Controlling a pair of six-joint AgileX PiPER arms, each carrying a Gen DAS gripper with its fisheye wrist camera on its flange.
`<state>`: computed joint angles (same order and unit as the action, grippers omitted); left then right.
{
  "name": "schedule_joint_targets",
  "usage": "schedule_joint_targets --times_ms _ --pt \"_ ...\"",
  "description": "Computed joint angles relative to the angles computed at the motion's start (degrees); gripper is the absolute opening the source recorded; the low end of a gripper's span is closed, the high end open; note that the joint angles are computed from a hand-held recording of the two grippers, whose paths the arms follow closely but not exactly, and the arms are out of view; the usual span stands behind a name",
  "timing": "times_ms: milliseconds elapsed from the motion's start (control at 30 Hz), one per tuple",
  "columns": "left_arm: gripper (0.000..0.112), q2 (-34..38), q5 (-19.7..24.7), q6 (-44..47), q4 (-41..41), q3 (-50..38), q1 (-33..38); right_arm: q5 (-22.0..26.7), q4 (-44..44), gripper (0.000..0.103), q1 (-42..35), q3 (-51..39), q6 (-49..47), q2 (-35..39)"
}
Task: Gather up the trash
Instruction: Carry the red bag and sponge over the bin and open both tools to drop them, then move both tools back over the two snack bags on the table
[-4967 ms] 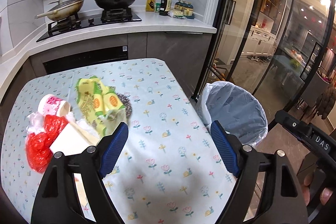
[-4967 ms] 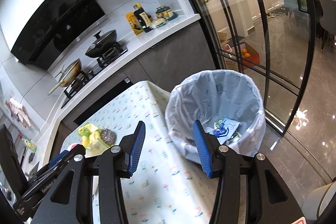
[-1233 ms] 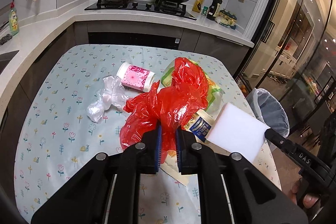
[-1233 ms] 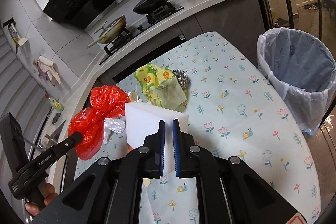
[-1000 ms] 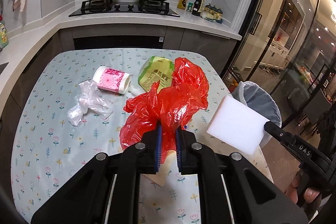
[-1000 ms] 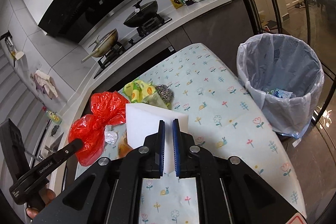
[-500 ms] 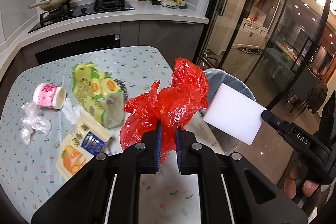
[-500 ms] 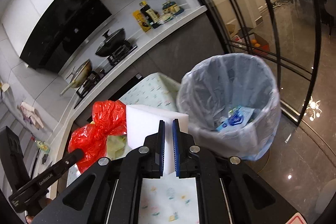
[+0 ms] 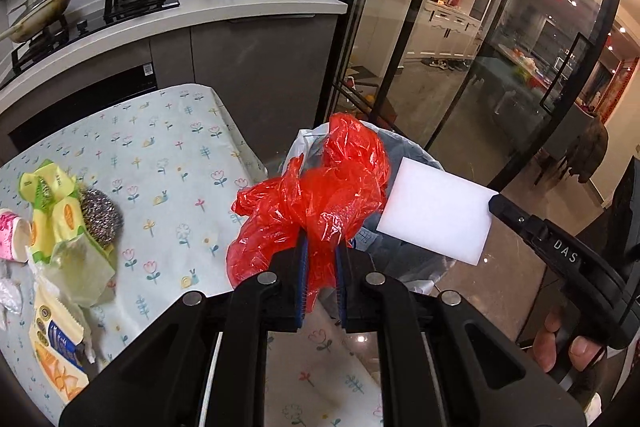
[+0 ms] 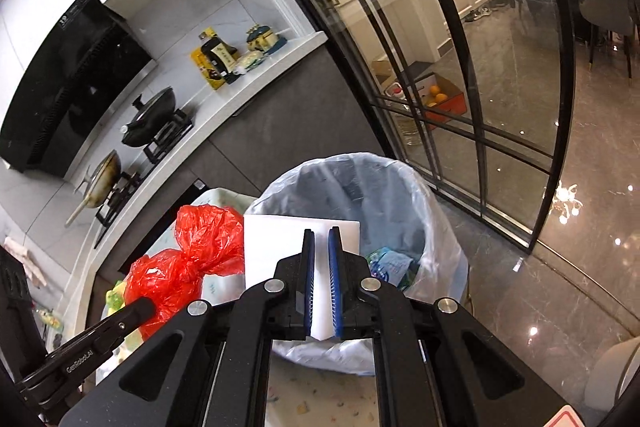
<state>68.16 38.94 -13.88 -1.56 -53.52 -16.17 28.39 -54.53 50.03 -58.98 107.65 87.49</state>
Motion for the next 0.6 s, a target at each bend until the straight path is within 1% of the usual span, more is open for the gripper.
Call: schedule_joint_targets --times_ms 133,267,333,400,433,500,567,600 --pt "0.014 4.55 -0.9 2.75 -3.16 -2.15 0.65 -1.37 0.73 0.006 -1.71 -0.37 -1.72 1.17" --pt "0.015 6.76 -1.42 3.73 -3.59 -3.39 0.41 -2.23 2.56 0.006 -2.58 -1.78 -4.33 2.62" --pt "0.024 7.2 -1.8 3.82 -3.76 -3.69 0.34 -2.19 2.88 0.01 -2.75 -2.39 -4.97 3.16" --pt "0.047 6.68 -2.5 2.31 -2.64 -3.31 0.09 -1.93 3.03 0.014 -2.56 -2.85 -5.1 3.46" --pt "0.052 6.49 -2.86 1.62 -2.11 -3.2 0.15 -1.74 3.36 0.014 -2.45 -3.11 -5.43 3.55" --pt "0.067 5.7 -3.07 -1.0 -0.07 -2.96 0.14 -1.23 3.48 0.015 -1.99 -3.46 -5.55 3.54" --pt "0.067 5.32 -2.91 -0.62 -0.73 -3.16 0.88 0.04 3.53 0.02 -1.07 -4.14 -5.58 3.41" --pt "0.067 4.81 -2.63 -0.51 -0.9 -3.07 1.2 0.7 3.34 0.025 -0.52 -4.45 -5.48 3.35"
